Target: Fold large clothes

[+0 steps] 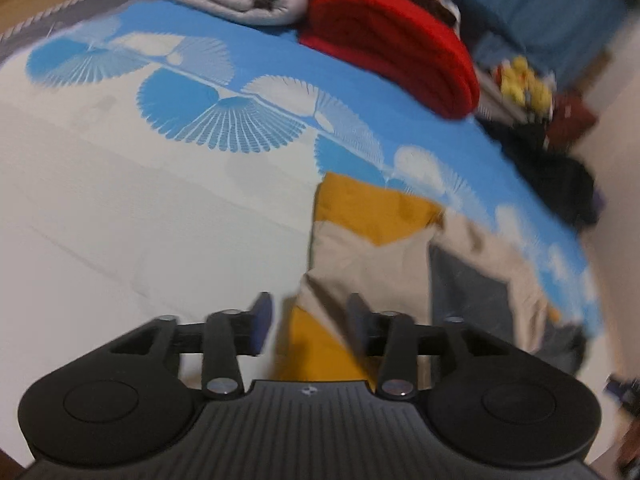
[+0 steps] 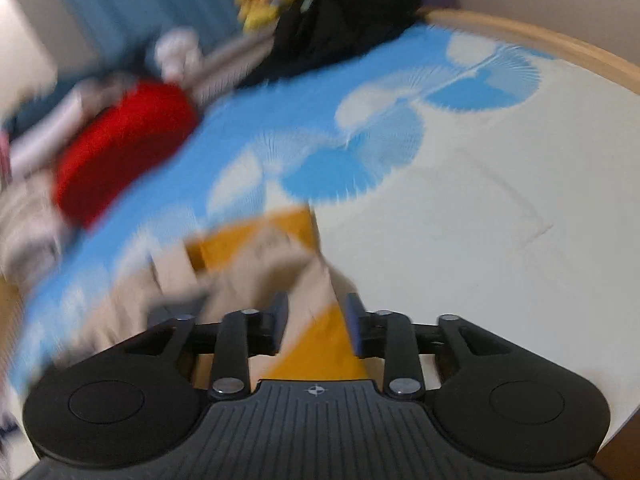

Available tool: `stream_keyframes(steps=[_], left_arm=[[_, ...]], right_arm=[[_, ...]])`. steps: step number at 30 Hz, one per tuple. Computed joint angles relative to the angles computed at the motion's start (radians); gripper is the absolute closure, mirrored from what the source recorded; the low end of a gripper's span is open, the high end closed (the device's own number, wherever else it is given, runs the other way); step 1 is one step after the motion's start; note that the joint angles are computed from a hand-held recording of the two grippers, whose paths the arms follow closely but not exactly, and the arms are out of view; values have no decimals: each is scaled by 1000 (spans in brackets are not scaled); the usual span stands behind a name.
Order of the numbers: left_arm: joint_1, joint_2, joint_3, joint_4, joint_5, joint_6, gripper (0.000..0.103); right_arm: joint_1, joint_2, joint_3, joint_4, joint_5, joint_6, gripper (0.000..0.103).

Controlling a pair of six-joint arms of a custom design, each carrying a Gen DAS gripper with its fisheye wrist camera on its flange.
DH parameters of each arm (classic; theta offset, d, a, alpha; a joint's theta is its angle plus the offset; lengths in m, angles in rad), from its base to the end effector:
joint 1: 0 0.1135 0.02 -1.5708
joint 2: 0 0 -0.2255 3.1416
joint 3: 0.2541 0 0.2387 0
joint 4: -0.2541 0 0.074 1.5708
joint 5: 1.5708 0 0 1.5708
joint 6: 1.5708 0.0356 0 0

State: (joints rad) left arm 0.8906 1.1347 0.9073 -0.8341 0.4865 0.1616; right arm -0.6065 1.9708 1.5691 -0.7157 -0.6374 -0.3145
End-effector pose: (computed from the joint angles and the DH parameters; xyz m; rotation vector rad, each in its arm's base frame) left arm 0.1480 0.1565 0.2322 -0.7280 2.3536 -0.2063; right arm 0.3316 -0.2042 0.1939 0.1701 2.4250 0.4680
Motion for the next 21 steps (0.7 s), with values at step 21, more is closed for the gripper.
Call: stream_keyframes(steps=[21], left_arm=[[-392, 193, -150, 532, -296, 70, 31]], right_arm=[[188, 220, 90, 186, 186, 8, 53]])
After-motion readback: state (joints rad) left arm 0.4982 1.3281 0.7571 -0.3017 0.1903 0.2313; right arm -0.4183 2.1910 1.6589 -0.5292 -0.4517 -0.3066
